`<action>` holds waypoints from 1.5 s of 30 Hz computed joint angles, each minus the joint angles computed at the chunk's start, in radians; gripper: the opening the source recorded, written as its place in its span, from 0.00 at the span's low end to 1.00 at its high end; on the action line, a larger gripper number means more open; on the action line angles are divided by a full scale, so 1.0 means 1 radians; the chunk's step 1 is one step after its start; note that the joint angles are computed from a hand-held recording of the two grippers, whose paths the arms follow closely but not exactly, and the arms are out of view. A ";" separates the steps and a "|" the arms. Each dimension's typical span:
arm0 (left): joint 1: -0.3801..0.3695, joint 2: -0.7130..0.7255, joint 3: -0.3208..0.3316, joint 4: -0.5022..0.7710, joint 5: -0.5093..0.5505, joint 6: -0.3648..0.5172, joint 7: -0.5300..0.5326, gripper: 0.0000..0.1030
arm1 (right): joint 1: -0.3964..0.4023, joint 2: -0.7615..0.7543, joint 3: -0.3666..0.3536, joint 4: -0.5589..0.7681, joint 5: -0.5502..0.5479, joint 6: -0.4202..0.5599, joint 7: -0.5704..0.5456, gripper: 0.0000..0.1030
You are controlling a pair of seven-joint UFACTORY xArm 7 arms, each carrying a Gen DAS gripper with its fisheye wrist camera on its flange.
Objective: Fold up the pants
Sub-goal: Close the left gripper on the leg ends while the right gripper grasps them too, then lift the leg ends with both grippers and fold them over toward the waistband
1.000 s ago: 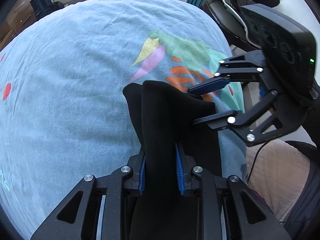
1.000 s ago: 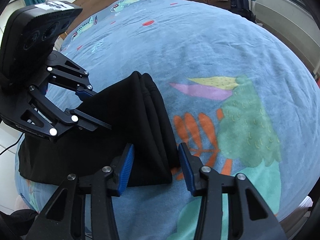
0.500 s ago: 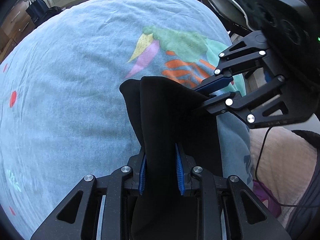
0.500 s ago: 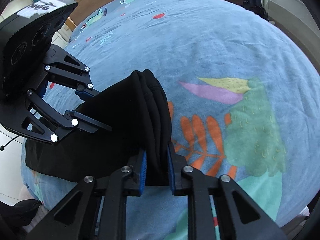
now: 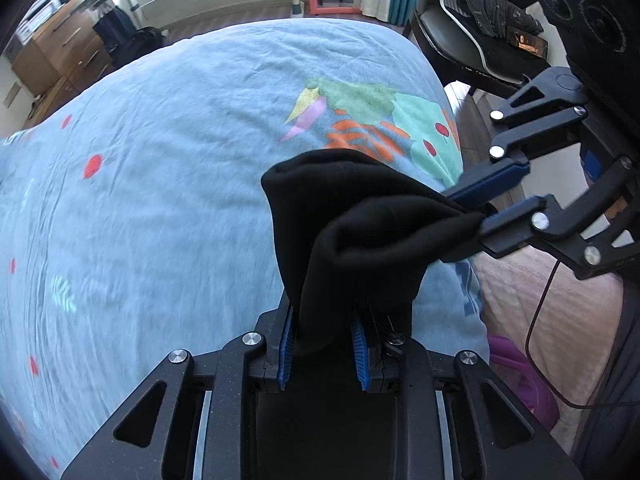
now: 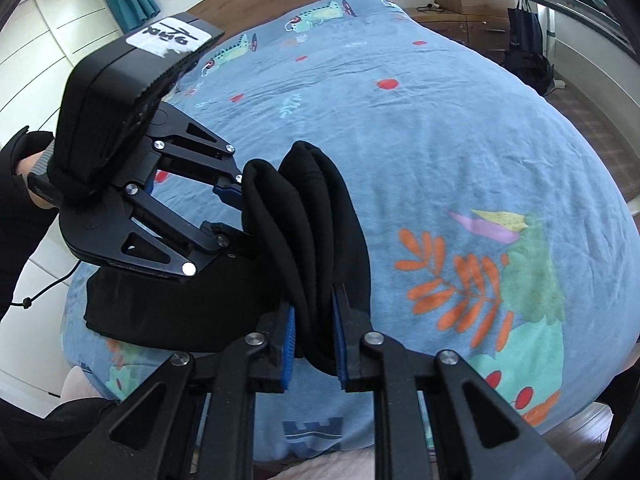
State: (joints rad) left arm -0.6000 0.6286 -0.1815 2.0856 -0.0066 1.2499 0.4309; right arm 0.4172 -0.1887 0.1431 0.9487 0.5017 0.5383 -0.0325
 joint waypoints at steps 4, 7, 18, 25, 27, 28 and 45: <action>0.037 -0.148 -0.004 -0.219 -0.021 -0.109 -0.029 0.21 | 0.036 0.020 0.020 0.061 0.036 0.022 -0.014 0.00; 0.072 -0.255 -0.011 -0.374 -0.037 -0.180 -0.044 0.21 | 0.053 0.058 0.048 0.119 0.016 0.039 0.004 0.00; 0.199 -0.534 0.010 -0.797 -0.057 -0.339 -0.132 0.21 | 0.124 0.272 0.137 0.331 -0.074 0.092 0.075 0.00; 0.276 -0.699 0.040 -1.040 -0.081 -0.364 -0.177 0.21 | 0.155 0.416 0.166 0.453 -0.115 0.118 0.112 0.00; 0.289 -0.764 0.049 -1.122 -0.123 -0.395 -0.168 0.21 | 0.162 0.456 0.171 0.490 -0.126 0.134 0.115 0.00; 0.293 -0.795 0.053 -1.158 -0.147 -0.413 -0.168 0.21 | 0.167 0.477 0.174 0.507 -0.131 0.138 0.118 0.00; 0.339 -1.203 0.052 -1.529 -0.148 -0.443 -0.490 0.21 | 0.314 0.793 0.181 0.902 -0.245 0.322 0.154 0.00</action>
State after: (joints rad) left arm -0.2614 -0.5740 -0.1293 0.5562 -0.1542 0.8074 -0.0594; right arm 0.7316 0.6043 0.3244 1.8506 0.2572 0.8606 0.1211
